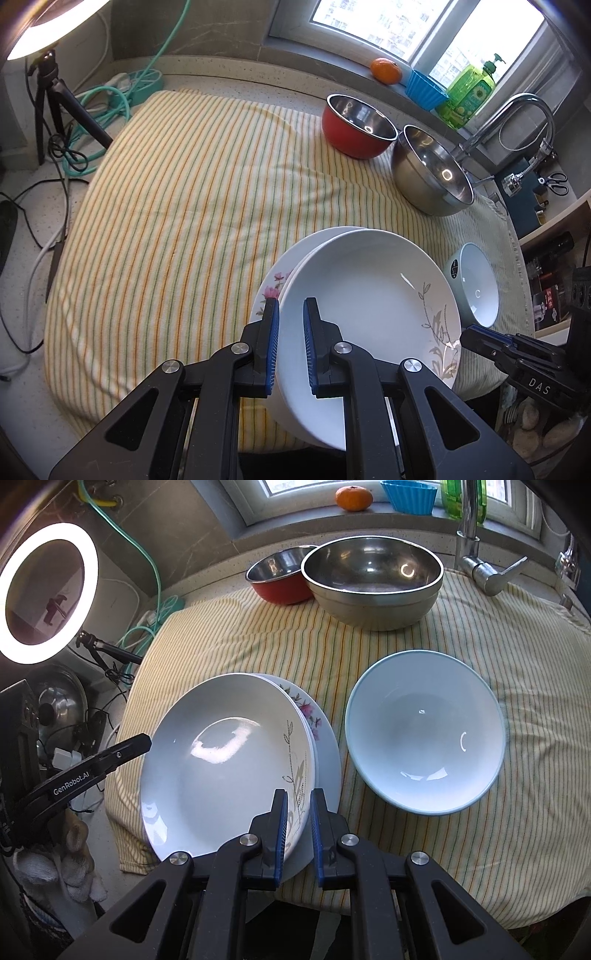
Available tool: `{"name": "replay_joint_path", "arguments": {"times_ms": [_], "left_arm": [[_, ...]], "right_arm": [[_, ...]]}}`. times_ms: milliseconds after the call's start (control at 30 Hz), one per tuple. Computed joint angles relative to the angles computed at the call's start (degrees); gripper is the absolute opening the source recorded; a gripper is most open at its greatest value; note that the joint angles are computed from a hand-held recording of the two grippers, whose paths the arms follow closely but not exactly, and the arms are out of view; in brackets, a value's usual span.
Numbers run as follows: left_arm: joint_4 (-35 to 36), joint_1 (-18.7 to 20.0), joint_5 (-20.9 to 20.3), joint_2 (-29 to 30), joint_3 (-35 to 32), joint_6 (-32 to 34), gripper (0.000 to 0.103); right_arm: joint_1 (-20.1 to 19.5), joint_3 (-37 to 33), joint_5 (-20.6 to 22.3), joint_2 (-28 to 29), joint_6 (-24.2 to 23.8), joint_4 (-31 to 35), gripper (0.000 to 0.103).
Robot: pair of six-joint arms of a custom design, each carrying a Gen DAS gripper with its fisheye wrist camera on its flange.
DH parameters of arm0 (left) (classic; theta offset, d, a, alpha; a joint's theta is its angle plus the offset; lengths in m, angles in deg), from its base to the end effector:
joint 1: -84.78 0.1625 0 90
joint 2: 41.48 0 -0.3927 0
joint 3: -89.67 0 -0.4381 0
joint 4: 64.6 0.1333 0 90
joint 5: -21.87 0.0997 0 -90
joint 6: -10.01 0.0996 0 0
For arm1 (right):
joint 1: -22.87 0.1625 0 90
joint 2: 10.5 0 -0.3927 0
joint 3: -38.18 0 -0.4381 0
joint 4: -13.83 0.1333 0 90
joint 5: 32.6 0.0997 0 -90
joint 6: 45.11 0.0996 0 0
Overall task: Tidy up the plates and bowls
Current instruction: 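Open the right gripper and release the plate onto the stack, then move the right gripper toward the large stainless steel bowl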
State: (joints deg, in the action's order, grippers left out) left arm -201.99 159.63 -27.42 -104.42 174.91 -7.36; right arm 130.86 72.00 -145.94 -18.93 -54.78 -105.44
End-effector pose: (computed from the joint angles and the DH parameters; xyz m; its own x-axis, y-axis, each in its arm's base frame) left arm 0.0068 -0.7336 0.3199 -0.8380 -0.3267 -0.4372 -0.0141 0.8137 -0.5810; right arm 0.3641 -0.8174 -0.0523 -0.8173 -0.4138 0.4010 -0.4518 0.8921 -0.0003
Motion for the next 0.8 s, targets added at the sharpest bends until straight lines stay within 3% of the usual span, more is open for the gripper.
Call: {"name": "replay_joint_path", "arguments": {"times_ms": [300, 700, 800], "left_arm": [[-1.63, -1.60, 2.14, -0.43, 0.82, 0.09, 0.011], [-4.45, -4.79, 5.30, -0.98, 2.89, 0.47, 0.012], [-5.47, -5.57, 6.45, -1.11, 3.60, 0.63, 0.012]], "right_arm": [[0.16, 4.18, 0.71, -2.87, -2.17, -5.05, 0.013], [-0.22, 9.26, 2.19, -6.32, -4.99, -11.10, 0.024], [-0.42, 11.19, 3.26, -7.56, -5.85, -13.47, 0.031]]}}
